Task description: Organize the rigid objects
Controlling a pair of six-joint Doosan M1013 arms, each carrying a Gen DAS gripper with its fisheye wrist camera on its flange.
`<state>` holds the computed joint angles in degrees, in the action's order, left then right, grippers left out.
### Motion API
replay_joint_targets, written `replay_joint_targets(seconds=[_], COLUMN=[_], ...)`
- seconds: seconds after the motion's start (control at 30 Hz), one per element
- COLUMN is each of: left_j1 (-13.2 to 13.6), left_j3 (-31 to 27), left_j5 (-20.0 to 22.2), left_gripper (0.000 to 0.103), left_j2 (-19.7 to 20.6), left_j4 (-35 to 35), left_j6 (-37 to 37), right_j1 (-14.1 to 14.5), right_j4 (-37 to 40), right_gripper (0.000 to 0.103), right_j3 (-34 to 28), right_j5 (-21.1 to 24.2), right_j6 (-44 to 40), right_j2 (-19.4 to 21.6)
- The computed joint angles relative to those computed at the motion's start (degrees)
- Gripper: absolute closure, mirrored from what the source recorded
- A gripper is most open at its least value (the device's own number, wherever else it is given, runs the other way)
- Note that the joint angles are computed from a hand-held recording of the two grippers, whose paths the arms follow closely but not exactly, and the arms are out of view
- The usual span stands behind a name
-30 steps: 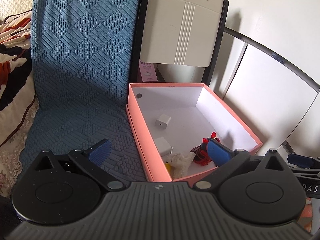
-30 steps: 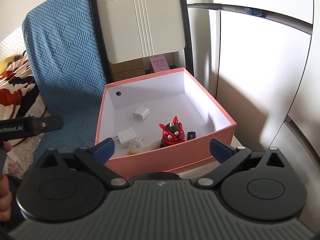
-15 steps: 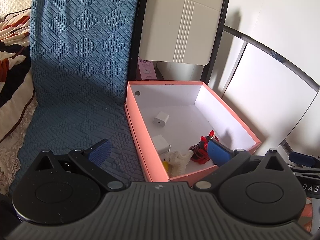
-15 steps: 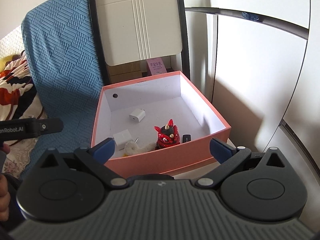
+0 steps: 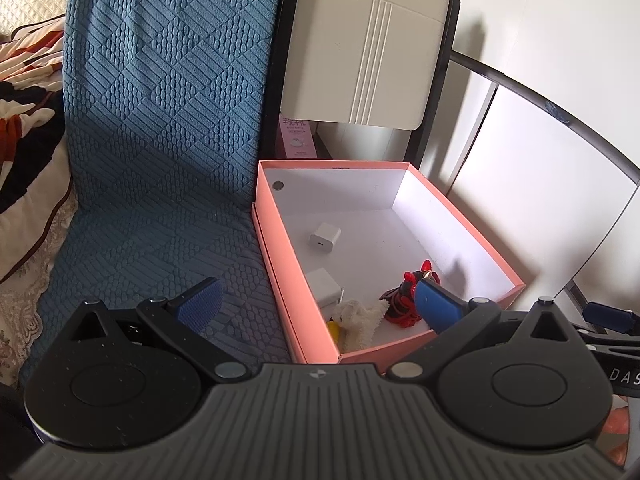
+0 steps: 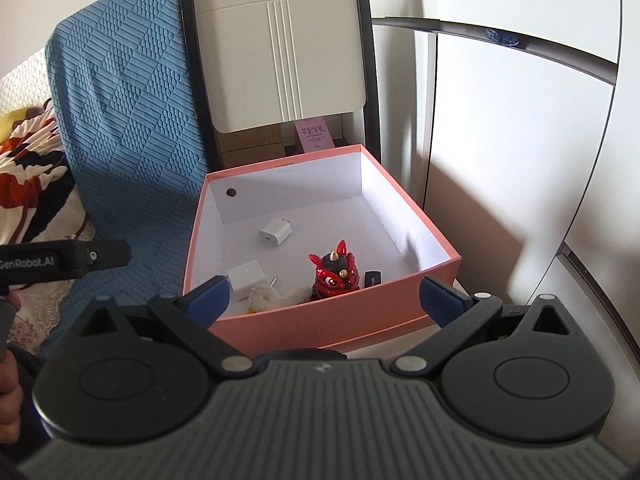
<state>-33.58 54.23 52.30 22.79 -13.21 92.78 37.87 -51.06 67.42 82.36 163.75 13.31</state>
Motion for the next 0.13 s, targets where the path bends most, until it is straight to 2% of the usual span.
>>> replay_joint_targets(seconds=[0.13], left_j1=[0.0], left_j3=[-0.3], left_j5=[0.6], left_gripper=[0.000], left_j2=[0.2], left_j4=[-0.2], left_j6=[-0.4], right_j1=[0.0], right_j4=[0.0], right_gripper=[0.000], right_j3=[-0.1], right_j5=[0.2], right_j6=[-0.2], right_j2=[0.1])
